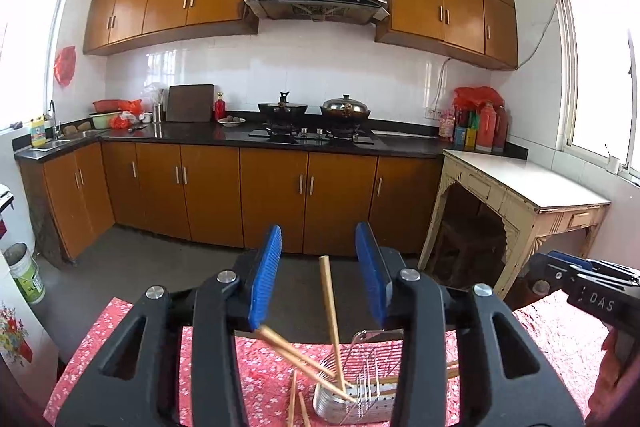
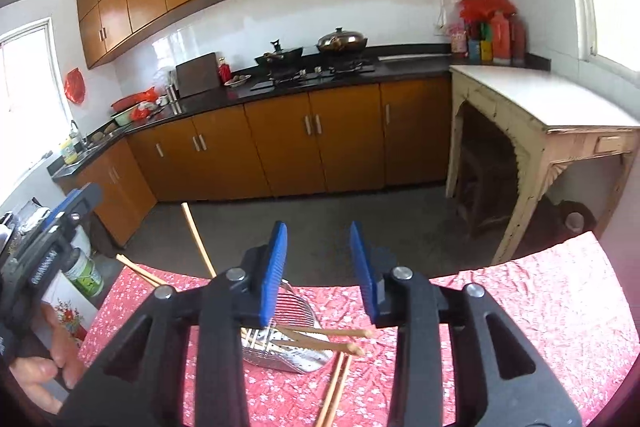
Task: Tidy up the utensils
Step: 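Move both open tools back down toward the remaining chopsticks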
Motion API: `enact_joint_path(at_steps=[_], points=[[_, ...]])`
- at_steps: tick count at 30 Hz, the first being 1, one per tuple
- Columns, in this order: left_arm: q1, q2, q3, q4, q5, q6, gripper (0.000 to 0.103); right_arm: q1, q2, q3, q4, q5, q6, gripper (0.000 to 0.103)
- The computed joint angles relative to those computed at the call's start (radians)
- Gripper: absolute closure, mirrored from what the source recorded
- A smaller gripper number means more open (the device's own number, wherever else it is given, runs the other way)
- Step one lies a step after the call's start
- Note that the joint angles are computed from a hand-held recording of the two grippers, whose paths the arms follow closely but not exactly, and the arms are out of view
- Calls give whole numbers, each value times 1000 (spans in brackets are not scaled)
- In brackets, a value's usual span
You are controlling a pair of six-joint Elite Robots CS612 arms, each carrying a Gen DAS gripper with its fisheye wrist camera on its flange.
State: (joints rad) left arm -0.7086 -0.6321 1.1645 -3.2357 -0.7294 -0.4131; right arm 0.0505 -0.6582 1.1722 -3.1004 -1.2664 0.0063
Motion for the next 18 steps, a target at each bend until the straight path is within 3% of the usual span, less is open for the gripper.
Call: enact_joint_path(at_steps=[6,13,18], points=[[-18,-63,141,-54,38,1,54,-18,-46,114,-114,-44,15,66],[-37,-111,311,-12,60,-91,48,-37,-68,263,-200,-161,-23,64],[-38,-101,367,70,-16,-161,48,-38,-39,324,-159,-149,-70,64]])
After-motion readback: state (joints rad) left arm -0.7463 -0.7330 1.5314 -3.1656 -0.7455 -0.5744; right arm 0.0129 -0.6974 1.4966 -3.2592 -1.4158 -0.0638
